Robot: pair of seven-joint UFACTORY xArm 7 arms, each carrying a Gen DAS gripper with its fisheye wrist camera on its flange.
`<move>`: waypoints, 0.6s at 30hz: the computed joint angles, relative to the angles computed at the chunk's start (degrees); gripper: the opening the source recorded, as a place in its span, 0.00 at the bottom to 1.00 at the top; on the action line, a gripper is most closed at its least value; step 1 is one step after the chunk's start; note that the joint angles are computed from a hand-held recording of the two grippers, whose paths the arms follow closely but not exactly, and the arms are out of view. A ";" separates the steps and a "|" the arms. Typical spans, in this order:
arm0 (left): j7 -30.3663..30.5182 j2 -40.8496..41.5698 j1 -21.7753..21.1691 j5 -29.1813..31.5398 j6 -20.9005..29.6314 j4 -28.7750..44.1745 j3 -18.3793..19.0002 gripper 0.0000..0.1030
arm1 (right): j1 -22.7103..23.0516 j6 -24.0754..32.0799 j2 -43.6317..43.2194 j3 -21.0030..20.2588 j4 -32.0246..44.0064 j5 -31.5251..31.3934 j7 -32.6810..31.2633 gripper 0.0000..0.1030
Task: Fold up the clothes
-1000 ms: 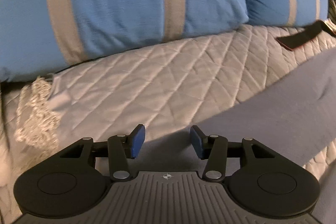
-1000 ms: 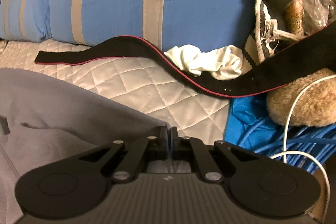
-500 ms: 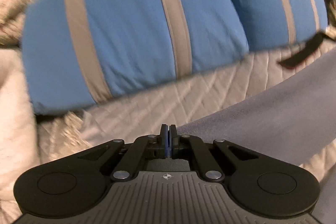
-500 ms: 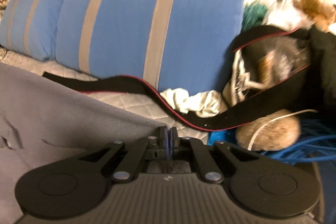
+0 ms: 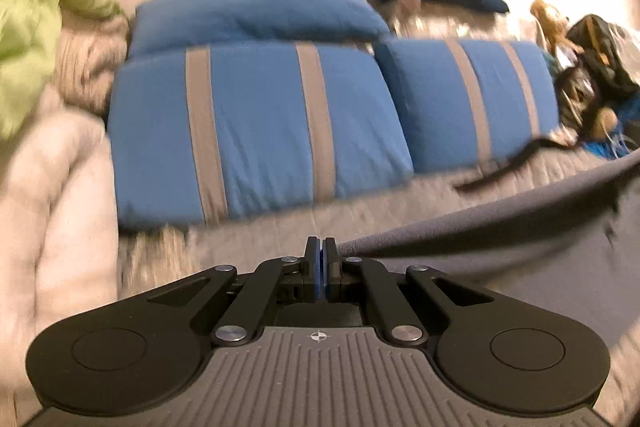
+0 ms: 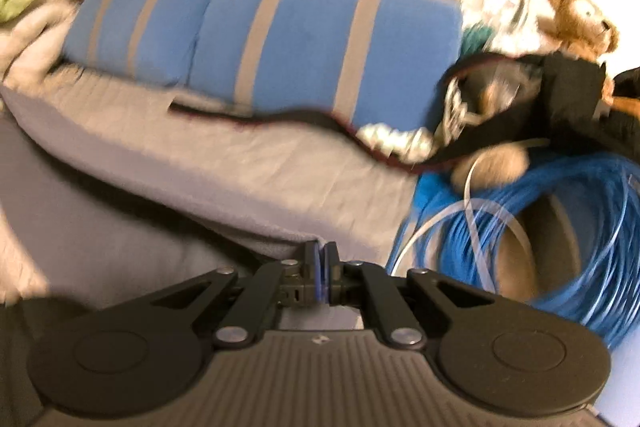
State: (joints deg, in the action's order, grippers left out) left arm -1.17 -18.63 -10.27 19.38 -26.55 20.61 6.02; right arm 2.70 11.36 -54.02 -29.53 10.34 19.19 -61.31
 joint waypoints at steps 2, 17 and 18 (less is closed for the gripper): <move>-2.36 -2.61 -2.92 4.05 2.71 -2.60 4.69 0.02 | -3.35 1.88 -2.38 1.53 -3.33 -1.33 -0.68 0.03; -1.82 -12.17 -12.71 -3.72 26.86 5.75 0.84 0.71 | -10.24 -20.16 0.65 12.68 -15.84 -17.88 -16.54 0.58; -0.78 -10.59 -15.32 -5.00 26.51 6.99 1.38 0.72 | -9.63 -22.95 2.66 12.25 -15.87 -19.09 -18.16 0.55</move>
State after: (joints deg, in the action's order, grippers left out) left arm -1.95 -29.22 -25.59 14.38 -0.04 27.60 7.40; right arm -6.93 -11.60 -51.35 -17.28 -5.53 0.10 -79.47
